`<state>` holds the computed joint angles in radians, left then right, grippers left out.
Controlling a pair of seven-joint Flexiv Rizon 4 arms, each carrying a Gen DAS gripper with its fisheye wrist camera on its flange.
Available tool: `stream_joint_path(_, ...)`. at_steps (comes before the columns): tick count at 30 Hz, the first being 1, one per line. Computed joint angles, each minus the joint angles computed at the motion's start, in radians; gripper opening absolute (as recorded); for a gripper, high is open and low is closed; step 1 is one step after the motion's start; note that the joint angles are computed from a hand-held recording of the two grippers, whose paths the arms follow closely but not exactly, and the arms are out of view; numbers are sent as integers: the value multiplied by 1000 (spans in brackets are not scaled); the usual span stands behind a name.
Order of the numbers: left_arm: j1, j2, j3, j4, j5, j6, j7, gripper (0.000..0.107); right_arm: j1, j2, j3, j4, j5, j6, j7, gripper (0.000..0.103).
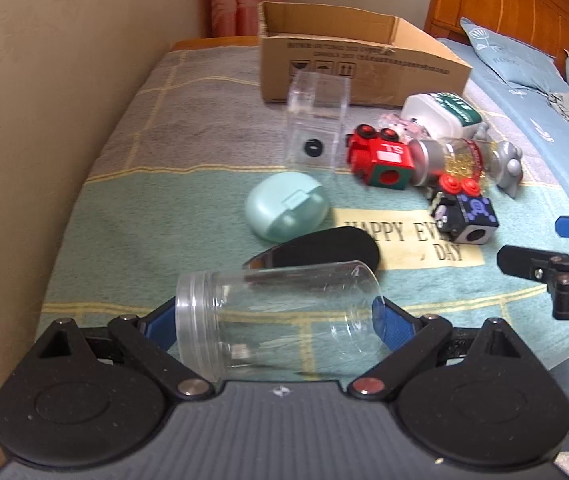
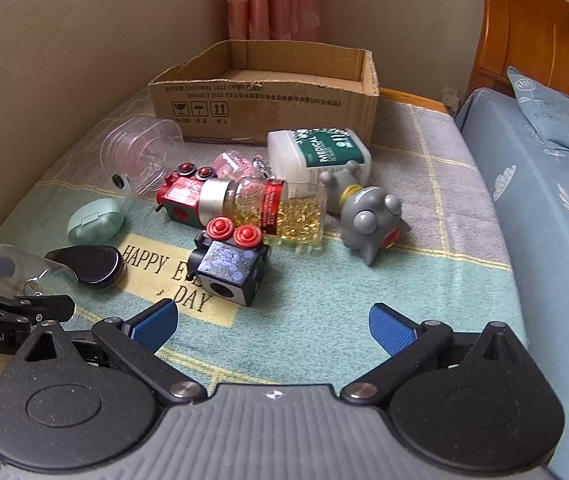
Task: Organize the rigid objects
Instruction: 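Grasp the blue cube with red buttons with the right tool while the left tool holds the jar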
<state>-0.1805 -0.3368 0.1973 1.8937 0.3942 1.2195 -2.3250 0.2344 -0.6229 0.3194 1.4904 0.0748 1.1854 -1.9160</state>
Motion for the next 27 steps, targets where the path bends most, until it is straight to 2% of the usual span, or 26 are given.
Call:
stream_joint_path(6,13,14,19,28,16,26,-36,96,62,-57,-33,-36,-45,19,33,103)
stream_joint_path(14,27,8,18,37,-5,48,-27,95,136,-113,-106,-61,-146,99,187,103)
stream_joint_path(17,30,2,15,37,-17,49,-16,95,128,-116,-97,-57,-173,110,207,98)
stream_joint_path(22,27,1,20,42,-24,57,-9,95,106,-109,-72,-48,-193,113,210,80)
stream_joint_path(27,24,1,23,42,-28,58,-5,95,86,-105,-44,-37,-196,121,177,66)
